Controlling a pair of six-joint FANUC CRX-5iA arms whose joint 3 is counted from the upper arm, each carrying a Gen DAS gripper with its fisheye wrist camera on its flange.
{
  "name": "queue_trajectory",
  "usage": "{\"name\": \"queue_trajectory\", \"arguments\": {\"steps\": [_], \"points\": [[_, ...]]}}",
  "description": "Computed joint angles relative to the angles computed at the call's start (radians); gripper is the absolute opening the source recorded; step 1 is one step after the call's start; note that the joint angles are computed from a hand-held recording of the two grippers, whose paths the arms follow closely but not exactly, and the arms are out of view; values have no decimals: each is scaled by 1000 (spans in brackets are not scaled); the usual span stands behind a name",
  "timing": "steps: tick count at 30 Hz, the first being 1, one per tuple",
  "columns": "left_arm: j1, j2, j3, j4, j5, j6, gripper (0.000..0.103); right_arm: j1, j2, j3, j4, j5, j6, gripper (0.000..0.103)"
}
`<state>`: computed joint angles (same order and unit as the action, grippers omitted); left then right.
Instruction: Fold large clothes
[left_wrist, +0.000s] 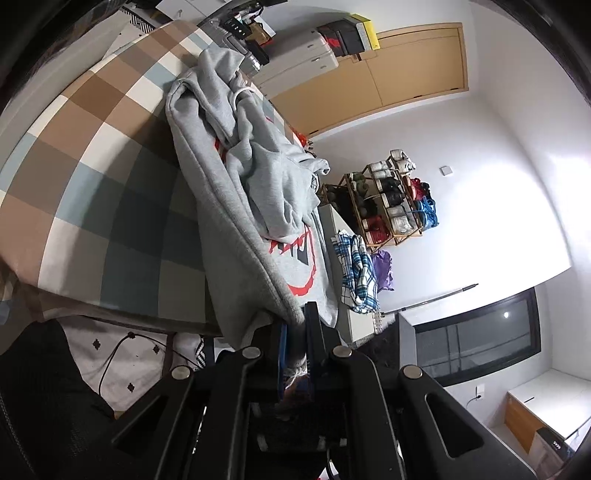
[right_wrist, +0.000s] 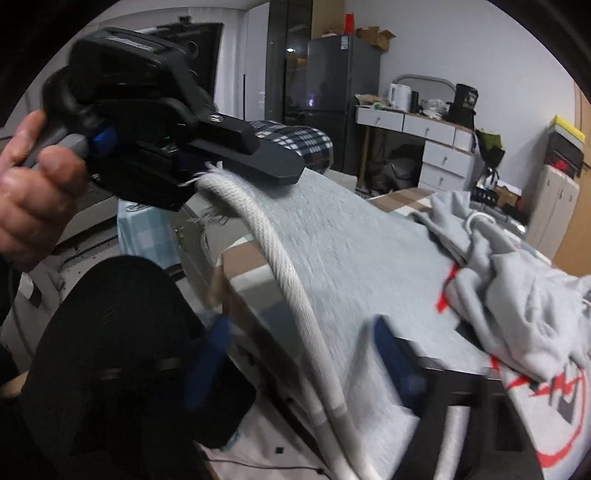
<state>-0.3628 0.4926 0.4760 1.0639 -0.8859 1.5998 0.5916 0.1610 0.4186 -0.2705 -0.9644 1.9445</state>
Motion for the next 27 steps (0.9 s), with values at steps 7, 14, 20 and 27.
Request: {"name": "queue_trajectory", "arguments": {"steps": [7,14,20,27], "points": [[24,-40,-85,16,21,-14,70,-60,35,75,-70,-64,-105,8],[20,-2,-61,36,-5,30,89,-38,16,67,-32,-44,-127,8],[14,100,49,-1,-80,170,89,-59,17,84,-93,-65,-135,8],[-15,173,99,105,-101,124,89,-47,2,48,-93,-60,-138,11]]}}
